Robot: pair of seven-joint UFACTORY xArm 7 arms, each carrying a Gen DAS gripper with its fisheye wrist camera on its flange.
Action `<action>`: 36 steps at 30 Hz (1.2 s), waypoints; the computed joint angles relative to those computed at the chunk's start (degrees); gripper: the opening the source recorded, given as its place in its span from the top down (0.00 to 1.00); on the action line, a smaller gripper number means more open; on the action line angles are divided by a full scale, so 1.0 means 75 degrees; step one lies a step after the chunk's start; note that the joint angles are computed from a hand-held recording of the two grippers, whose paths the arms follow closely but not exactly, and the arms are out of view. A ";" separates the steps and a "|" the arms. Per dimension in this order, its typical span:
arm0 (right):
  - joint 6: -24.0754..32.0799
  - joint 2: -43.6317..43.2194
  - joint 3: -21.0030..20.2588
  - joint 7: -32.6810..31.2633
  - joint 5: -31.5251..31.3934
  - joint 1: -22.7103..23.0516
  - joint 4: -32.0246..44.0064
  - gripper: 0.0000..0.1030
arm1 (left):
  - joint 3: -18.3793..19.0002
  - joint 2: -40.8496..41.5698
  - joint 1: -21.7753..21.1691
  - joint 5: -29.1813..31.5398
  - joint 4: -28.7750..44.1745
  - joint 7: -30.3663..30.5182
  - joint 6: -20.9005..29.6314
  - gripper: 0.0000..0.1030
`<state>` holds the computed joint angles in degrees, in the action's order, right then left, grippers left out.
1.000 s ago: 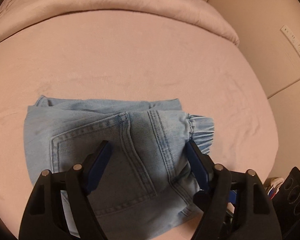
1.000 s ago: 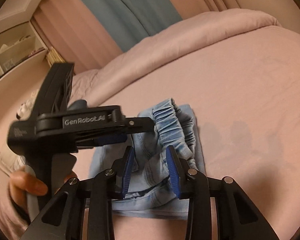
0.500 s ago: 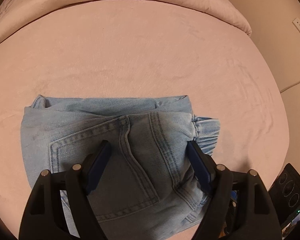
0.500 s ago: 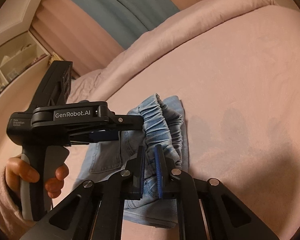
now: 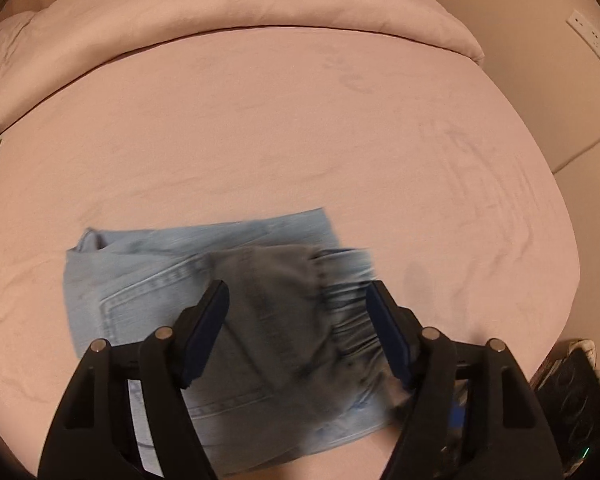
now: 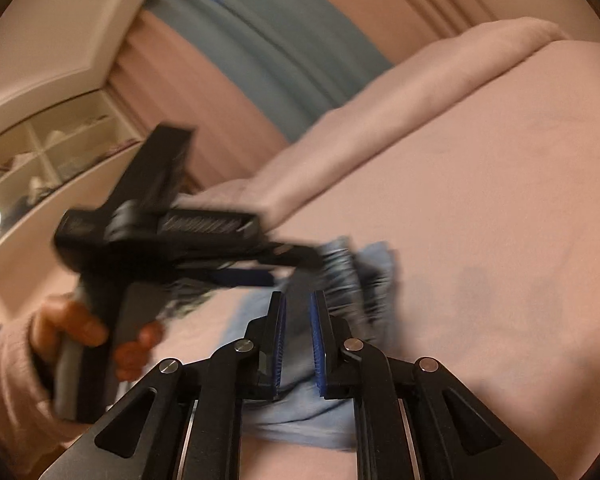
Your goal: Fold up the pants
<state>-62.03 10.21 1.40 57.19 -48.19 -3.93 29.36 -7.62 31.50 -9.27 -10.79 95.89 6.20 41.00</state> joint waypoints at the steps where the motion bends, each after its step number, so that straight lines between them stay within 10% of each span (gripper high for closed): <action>1: 0.0086 -0.0015 0.0043 -0.0033 -0.0063 0.0056 0.0020 0.88 | 0.0014 0.0095 -0.0054 0.0040 0.0107 -0.0054 0.0049 0.31; 12: 0.1244 0.0433 0.0223 0.1197 -0.1465 0.0110 0.0869 0.88 | 0.0352 0.1185 -0.0678 0.1070 0.1290 -0.0770 0.0670 0.15; 16: 0.1277 0.0343 0.0228 0.1095 -0.1401 0.0143 0.0794 0.88 | 0.0214 0.0882 -0.0443 0.0872 0.0891 -0.0672 0.0300 0.24; 24: 0.0202 -0.0254 0.0231 -0.0372 0.0540 0.0425 -0.0199 0.71 | -0.0510 -0.0992 0.0889 -0.1127 -0.1819 0.0705 -0.1371 0.24; 33: 0.1891 -0.1159 0.0411 -0.0996 0.2023 0.1152 -0.0281 0.71 | -0.1246 -0.2037 0.1709 -0.4566 -0.3340 0.3844 -0.2477 0.28; 36: 0.2622 -0.1332 0.0344 -0.0672 0.1551 0.1231 -0.0025 0.71 | -0.0872 -0.2053 0.1469 -0.4530 -0.3372 0.3726 -0.2208 0.27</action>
